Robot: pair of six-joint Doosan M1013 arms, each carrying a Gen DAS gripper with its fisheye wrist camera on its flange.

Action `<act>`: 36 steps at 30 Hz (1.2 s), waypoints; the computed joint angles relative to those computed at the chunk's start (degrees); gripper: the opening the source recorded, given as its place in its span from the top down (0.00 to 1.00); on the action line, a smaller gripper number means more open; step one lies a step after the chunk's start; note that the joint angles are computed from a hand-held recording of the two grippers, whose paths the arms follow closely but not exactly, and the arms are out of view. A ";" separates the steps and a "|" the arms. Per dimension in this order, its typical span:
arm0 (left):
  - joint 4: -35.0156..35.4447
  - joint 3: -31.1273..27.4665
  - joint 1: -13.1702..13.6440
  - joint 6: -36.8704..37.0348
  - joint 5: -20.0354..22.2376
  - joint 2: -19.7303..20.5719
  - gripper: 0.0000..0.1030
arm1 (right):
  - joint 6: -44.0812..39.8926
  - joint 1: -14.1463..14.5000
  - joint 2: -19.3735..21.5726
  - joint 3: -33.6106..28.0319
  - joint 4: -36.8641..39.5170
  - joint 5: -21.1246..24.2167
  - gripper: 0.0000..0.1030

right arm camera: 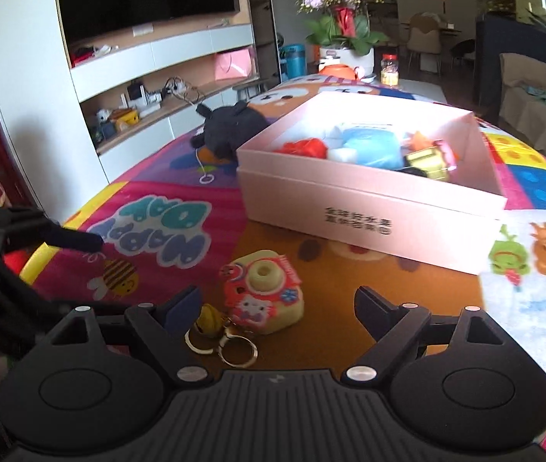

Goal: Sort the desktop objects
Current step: 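Grasp the black plush toy with the left gripper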

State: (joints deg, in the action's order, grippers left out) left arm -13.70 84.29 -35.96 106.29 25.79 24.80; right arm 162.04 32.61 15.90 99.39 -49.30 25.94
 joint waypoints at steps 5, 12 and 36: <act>3.82 -2.20 0.21 -7.29 -0.95 1.56 0.03 | -5.29 -0.02 1.83 -2.19 4.54 2.47 0.15; 15.50 -5.06 -0.70 -17.45 -5.80 4.02 0.02 | -1.21 0.92 -0.07 0.37 -4.59 11.10 0.15; 25.81 -28.74 -0.27 -28.02 4.76 17.63 0.19 | 13.16 -1.44 -2.84 4.94 -6.59 9.15 0.02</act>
